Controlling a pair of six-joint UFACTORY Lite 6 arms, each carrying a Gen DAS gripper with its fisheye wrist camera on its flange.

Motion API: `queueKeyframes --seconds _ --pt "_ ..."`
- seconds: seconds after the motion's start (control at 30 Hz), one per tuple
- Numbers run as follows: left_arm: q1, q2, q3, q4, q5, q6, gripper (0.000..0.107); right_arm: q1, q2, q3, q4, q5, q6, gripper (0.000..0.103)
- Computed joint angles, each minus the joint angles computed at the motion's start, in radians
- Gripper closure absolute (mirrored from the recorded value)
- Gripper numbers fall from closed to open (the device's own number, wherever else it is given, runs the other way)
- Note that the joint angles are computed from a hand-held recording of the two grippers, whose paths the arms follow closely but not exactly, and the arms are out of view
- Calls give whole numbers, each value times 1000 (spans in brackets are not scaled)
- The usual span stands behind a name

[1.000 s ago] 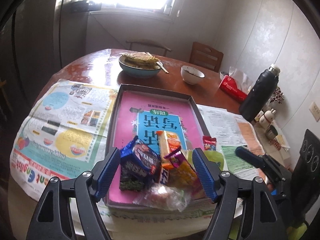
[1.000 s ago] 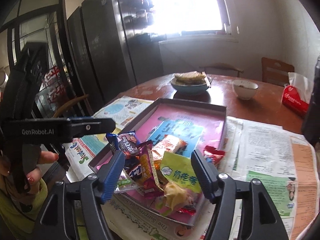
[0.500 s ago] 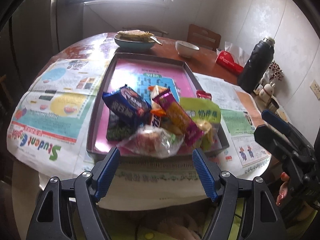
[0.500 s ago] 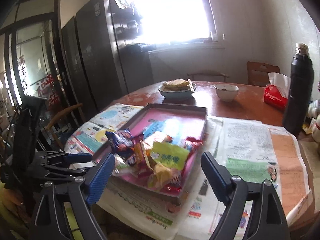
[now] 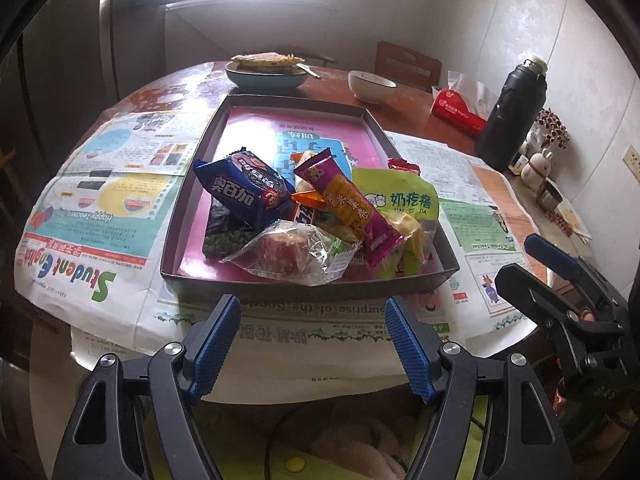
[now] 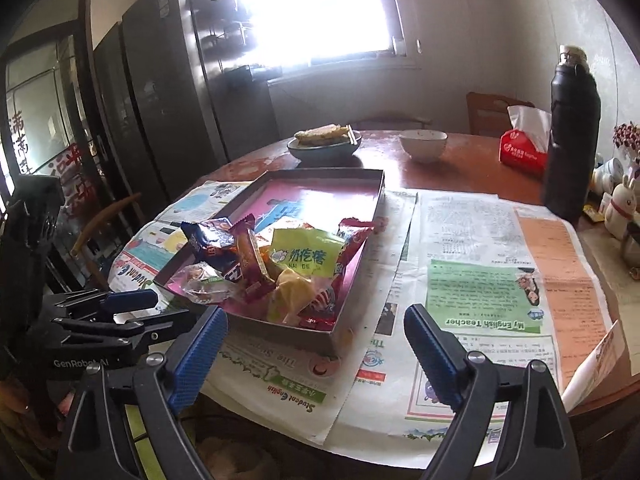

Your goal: Organize snacks

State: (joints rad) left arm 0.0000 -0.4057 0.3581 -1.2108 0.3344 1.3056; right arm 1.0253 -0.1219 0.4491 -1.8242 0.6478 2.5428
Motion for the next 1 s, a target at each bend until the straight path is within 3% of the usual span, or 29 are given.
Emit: queueKeyframes --seconds 1.0 --pt "-2 -4 4 39 -26 -35 31 -7 14 7 -11 -2 0 13"
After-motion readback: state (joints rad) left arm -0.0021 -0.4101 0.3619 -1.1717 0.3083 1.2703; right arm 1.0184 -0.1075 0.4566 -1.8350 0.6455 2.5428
